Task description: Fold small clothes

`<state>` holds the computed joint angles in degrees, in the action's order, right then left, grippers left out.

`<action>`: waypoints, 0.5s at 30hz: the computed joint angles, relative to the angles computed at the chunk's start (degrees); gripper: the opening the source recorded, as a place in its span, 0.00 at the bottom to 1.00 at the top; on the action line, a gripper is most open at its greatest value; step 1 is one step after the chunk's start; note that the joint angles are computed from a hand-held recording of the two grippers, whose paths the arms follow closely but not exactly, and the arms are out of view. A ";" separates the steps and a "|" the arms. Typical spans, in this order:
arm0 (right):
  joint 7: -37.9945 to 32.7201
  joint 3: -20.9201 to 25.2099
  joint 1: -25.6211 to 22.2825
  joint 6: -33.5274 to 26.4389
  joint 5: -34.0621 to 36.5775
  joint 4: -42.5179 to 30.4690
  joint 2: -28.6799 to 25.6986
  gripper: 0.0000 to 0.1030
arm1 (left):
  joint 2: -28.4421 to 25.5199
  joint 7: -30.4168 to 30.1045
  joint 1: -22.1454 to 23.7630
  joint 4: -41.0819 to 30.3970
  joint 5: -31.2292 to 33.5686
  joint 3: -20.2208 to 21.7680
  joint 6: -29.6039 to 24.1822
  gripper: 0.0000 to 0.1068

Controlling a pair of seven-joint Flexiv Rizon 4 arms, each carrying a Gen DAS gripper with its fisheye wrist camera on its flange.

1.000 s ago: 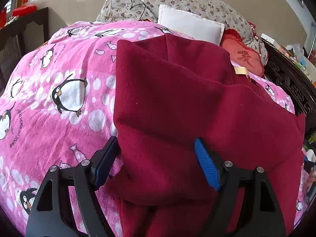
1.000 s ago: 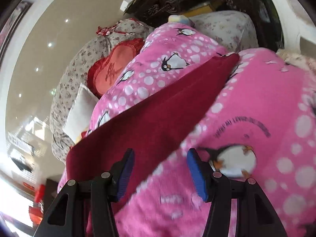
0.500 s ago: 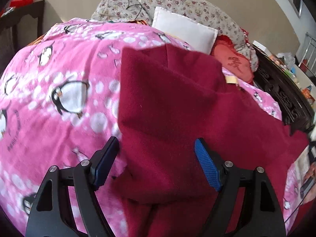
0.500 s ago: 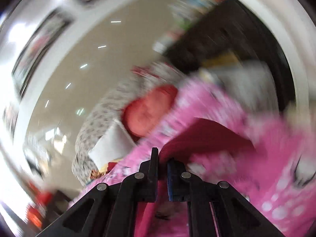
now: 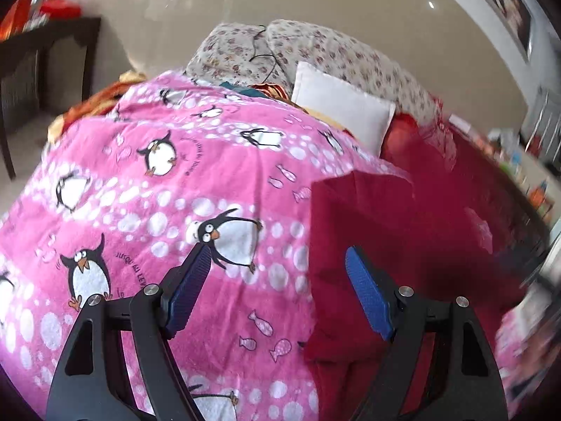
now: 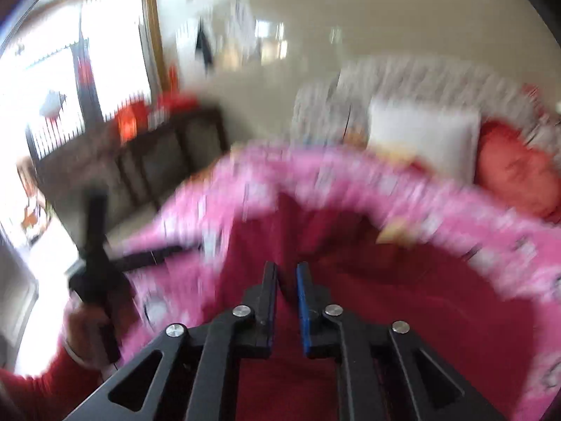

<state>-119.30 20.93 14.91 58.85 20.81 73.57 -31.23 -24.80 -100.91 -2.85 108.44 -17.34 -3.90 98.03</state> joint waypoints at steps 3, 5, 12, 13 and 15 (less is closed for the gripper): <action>2.45 -1.10 0.73 -4.41 -1.43 -0.24 -1.40 0.42 | -0.74 0.41 8.50 0.81 -0.82 -10.75 1.01 0.75; 2.54 -0.92 -0.40 -2.89 -0.12 1.84 0.16 0.42 | -1.11 0.48 7.96 0.07 -0.66 -10.76 0.27 0.75; 9.09 -7.64 -1.05 10.44 -3.44 10.34 5.58 0.46 | -1.02 0.84 9.74 1.24 2.78 -14.52 5.67 0.75; 12.37 -10.00 -0.04 12.40 -6.50 11.98 6.08 0.46 | -0.98 0.11 10.43 1.69 3.49 -15.11 6.90 0.75; 18.16 -14.05 0.95 14.90 -11.44 13.73 6.00 0.47 | -1.21 -2.16 13.59 2.39 5.72 -18.16 9.17 0.75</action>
<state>-101.14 6.89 15.86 73.75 9.37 87.30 -25.22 -26.02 -103.08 10.73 110.84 -11.62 -22.06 107.20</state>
